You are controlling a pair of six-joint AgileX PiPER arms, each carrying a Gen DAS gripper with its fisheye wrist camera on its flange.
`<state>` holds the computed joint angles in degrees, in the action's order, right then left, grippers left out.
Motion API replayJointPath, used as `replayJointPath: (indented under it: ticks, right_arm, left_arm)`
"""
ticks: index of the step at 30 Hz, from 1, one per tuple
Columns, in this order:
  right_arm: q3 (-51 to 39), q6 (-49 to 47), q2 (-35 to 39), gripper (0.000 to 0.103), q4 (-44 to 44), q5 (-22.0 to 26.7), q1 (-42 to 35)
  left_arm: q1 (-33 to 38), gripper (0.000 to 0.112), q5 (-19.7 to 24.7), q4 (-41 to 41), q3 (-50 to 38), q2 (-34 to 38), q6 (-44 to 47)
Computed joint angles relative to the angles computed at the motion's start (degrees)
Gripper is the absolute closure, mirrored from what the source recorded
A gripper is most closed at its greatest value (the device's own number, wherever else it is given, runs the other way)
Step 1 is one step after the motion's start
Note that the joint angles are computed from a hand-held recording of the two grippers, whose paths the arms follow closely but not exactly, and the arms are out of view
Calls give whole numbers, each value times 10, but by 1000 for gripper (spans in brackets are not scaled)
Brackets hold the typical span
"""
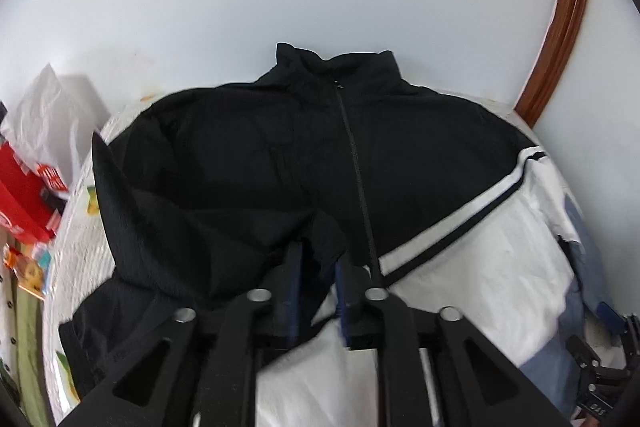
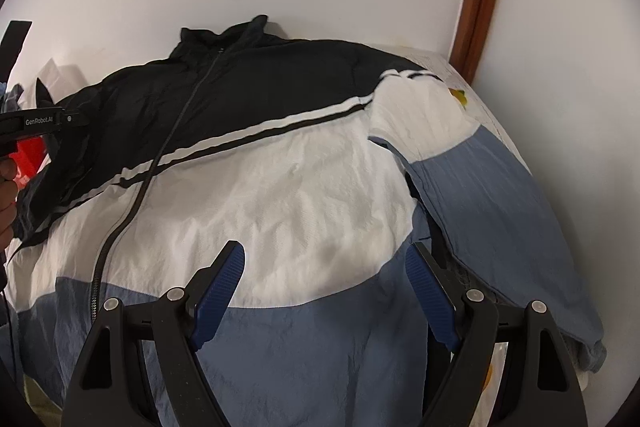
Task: Fold large clothes
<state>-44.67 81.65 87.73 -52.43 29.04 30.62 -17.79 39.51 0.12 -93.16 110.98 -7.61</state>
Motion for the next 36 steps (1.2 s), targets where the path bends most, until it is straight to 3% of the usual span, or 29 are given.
replayJointPath:
  ticks: [1, 3, 6, 9, 12, 14, 19, 24, 28, 34, 35, 36]
  right_arm:
    - [-1, -2, -4, 21, -2, 4, 6]
    - [-3, 2, -13, 21, -8, 16, 23]
    - [-11, 16, -26, 21, -15, 44, 57]
    - [-28, 34, -31, 22, -19, 73, 94]
    - [-59, 53, -23, 32, -29, 117, 144]
    - [-93, 53, -3, 32, -30, 141, 171]
    - [-188, 41, 73, 31, -30, 132, 189]
    - [-316, -56, 173, 28, 41, 55, 157]
    - [-456, -229, 276, 28, 172, 32, 137]
    - [-662, -382, 421, 30, 271, 56, 134]
    - [-697, -392, 443, 33, 279, 72, 133]
    - [-732, -404, 465, 44, 291, 86, 132]
  left_arm:
    - [7, 67, -8, -29, 20, -16, 23]
    - [14, 53, -38, -55, 72, -57, 43]
    - [16, 50, -63, -25, 134, -114, 28]
    - [45, 48, -79, -75, 188, -164, 86]
    - [81, 45, -91, -54, 244, -214, 89]
    - [119, 43, -102, -80, 280, -240, 134]
    - [223, 39, -113, -159, 339, -246, 264]
    - [323, 39, -106, -309, 372, -220, 440]
    - [361, 38, -114, -402, 399, -198, 566]
    - [373, 38, -104, -473, 396, -154, 655]
    - [373, 38, -106, -480, 396, -150, 663]
    - [368, 38, -113, -480, 394, -142, 660]
